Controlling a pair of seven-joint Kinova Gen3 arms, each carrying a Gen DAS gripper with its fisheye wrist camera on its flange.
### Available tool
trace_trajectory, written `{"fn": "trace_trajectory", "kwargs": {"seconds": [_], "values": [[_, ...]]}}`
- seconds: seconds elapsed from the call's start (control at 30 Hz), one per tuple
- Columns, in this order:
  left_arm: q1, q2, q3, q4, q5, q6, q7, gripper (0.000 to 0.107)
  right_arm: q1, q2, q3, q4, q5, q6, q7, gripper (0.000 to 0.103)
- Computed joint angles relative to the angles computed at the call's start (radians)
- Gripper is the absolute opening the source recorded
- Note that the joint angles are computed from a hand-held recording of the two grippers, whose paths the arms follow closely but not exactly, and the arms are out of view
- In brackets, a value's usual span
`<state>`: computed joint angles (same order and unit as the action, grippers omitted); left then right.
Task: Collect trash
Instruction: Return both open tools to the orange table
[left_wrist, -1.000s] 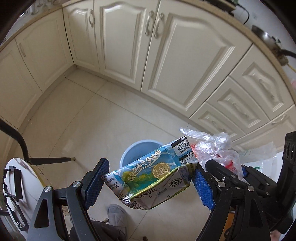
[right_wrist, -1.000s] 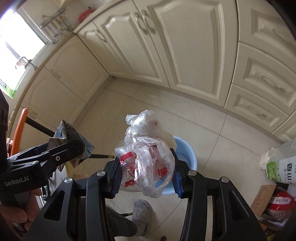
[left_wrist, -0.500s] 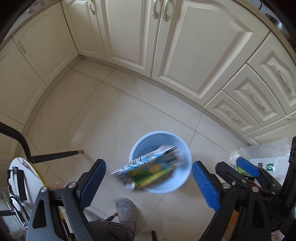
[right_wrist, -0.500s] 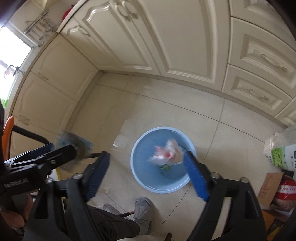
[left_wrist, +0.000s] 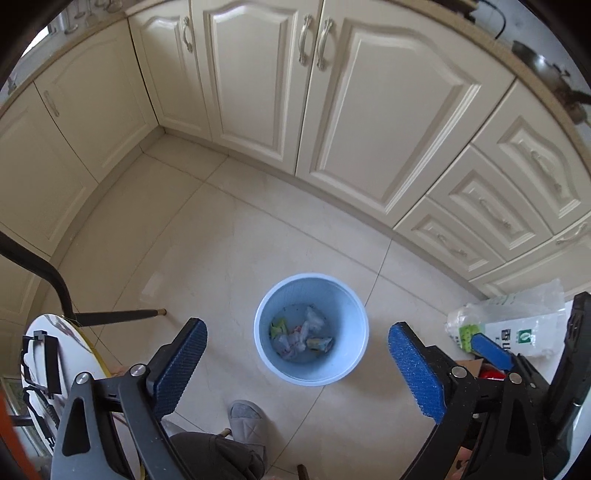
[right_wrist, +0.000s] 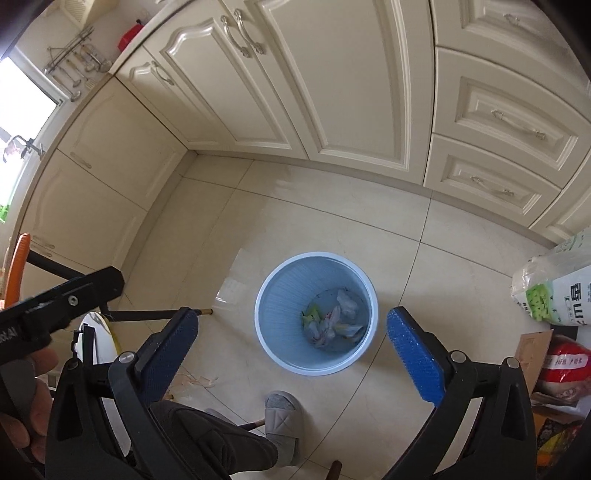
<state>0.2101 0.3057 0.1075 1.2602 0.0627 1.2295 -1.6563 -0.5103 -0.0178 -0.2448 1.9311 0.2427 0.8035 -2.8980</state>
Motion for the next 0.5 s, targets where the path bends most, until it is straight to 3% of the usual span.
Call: {"fn": "trace_trajectory", "kwargs": {"seconds": [0.3, 0.5], "values": [[-0.086, -0.239, -0.022, 0.106, 0.091, -0.011, -0.093, 0.097, -0.059, -0.045, -0.078, -0.145, 0.13, 0.18, -0.121, 0.103], [-0.167, -0.443, -0.108, 0.153, 0.198, 0.018, -0.198, 0.099, -0.136, -0.029, -0.147, -0.322, 0.271, 0.341, -0.171, 0.103]]}}
